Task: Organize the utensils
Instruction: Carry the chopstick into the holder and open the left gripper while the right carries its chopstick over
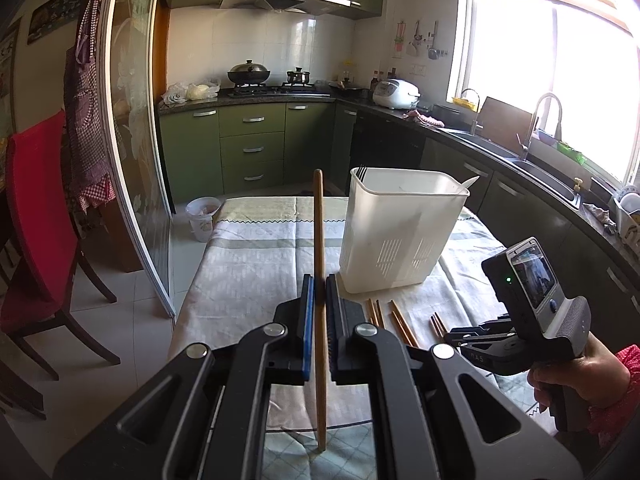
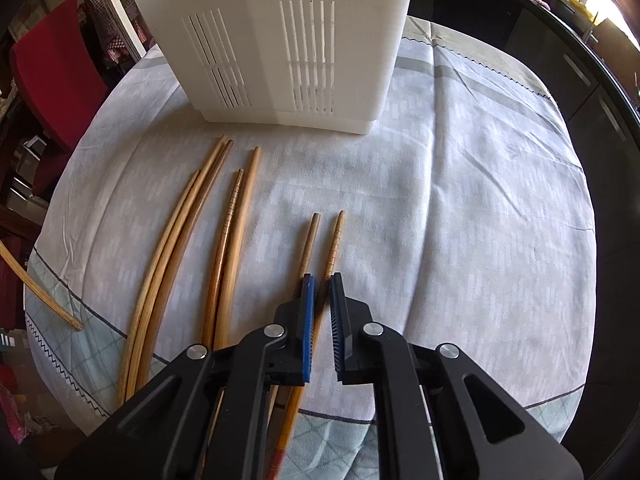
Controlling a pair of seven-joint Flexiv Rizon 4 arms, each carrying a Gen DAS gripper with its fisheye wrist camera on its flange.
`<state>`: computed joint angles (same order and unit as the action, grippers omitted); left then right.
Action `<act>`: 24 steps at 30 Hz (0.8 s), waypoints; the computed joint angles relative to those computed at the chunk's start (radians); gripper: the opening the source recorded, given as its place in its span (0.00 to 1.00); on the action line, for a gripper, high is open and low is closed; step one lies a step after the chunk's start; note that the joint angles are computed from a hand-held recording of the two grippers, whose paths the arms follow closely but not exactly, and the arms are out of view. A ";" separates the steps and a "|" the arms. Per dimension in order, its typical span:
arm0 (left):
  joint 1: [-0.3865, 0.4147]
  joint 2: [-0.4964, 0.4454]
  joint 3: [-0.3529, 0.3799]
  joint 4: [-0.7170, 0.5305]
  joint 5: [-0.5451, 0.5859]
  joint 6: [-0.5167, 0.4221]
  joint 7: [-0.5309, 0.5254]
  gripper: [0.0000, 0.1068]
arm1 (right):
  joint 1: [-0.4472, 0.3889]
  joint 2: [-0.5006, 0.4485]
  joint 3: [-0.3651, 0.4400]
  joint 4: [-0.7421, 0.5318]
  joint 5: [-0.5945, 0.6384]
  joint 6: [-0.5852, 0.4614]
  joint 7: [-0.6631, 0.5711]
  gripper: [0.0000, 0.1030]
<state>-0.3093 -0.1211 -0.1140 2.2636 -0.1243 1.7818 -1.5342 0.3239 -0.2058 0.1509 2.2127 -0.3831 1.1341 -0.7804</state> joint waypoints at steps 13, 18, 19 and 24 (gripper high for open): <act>0.057 0.033 -0.073 0.011 -0.014 -0.002 0.027 0.05 | -0.055 0.195 0.009 0.155 -0.039 0.265 0.071 0.06; -0.062 0.031 0.059 -0.021 0.028 -0.020 -0.010 0.05 | -0.134 0.291 0.030 0.253 -0.169 0.386 0.183 0.06; -0.113 0.027 0.119 -0.037 0.059 -0.028 -0.037 0.05 | -0.150 0.310 0.036 0.272 -0.170 0.404 0.181 0.06; -0.186 0.024 0.216 -0.088 0.173 -0.061 -0.142 0.05 | -0.156 0.391 0.057 0.314 -0.094 0.416 0.127 0.06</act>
<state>-0.4954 -0.0973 0.1025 2.1753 0.0484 1.7203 -1.6765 0.1684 0.1853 0.2080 2.5265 -0.4772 1.5499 -0.6530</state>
